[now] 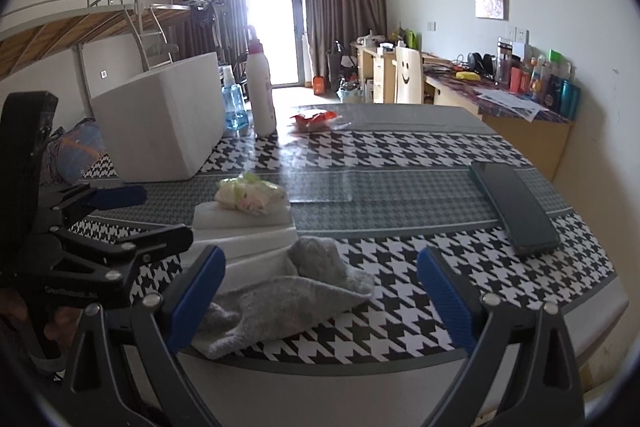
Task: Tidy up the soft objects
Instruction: 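Close the left gripper on the white towel while the right gripper grasps the grey sock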
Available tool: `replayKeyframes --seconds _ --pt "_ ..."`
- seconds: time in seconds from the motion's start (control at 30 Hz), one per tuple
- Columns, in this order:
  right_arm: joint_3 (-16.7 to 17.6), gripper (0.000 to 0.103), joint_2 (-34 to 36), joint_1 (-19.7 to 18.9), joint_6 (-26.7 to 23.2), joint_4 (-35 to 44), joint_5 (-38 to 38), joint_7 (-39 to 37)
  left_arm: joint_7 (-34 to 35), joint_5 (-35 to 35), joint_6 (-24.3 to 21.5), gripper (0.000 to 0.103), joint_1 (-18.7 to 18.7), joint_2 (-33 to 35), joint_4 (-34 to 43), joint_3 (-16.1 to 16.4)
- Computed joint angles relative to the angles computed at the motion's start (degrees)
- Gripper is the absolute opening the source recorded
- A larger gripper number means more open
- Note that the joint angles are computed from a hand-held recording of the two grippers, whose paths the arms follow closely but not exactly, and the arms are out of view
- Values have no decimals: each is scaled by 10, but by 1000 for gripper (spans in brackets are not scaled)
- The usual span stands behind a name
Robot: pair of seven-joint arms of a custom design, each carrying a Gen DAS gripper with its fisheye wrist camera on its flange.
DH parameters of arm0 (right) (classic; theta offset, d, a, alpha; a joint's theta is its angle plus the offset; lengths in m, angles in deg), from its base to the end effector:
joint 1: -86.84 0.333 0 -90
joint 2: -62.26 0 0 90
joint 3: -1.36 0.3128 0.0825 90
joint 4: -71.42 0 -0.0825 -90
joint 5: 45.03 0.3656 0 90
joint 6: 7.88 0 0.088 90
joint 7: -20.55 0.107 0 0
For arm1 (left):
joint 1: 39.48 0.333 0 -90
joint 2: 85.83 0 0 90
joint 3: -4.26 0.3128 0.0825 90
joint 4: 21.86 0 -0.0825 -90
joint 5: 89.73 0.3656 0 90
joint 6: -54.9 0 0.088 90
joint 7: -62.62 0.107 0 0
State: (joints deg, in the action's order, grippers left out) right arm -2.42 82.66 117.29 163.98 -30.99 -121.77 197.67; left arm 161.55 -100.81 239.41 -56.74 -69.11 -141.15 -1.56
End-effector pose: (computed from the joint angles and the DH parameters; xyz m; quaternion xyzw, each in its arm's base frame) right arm 0.5441 0.3569 0.4172 -0.6908 0.5502 -0.2693 0.3841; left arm 0.5787 -0.2216 0.3972 -0.5257 0.7450 -0.3497 0.2154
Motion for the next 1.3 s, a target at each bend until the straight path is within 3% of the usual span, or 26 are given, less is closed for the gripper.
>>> replayKeyframes --seconds 0.2,0.3,0.43,0.53,0.6,0.73,0.87,1.1,1.23,1.3 --pt "5 98 6 -6 4 -6 46 -41 -4 25 -37 78 -13 17 25 14" --pt "1 98 8 -4 12 -8 64 -60 -24 55 -58 68 -42 26 39 47" --pt "3 98 15 -8 28 -11 111 -106 -23 68 -91 65 -19 39 57 23" --pt "-4 98 21 -3 36 -13 144 -137 -50 89 -114 64 -30 48 71 36" --pt "-7 98 24 -3 45 -16 168 -155 -60 98 -124 57 -28 52 77 35" --pt "-10 98 29 -1 57 -22 220 -200 -69 111 -123 56 -21 53 76 29" --pt "-9 97 34 0 71 -26 267 -248 -57 108 -121 48 -5 52 75 9" --pt "54 75 43 -41 58 -30 373 -374 -31 92 -121 32 8 51 74 -9" --pt "79 48 44 -54 42 -31 423 -431 -24 84 -115 22 11 50 69 -14" --pt "75 40 43 -48 34 -32 439 -448 -15 78 -113 18 15 48 66 -19"
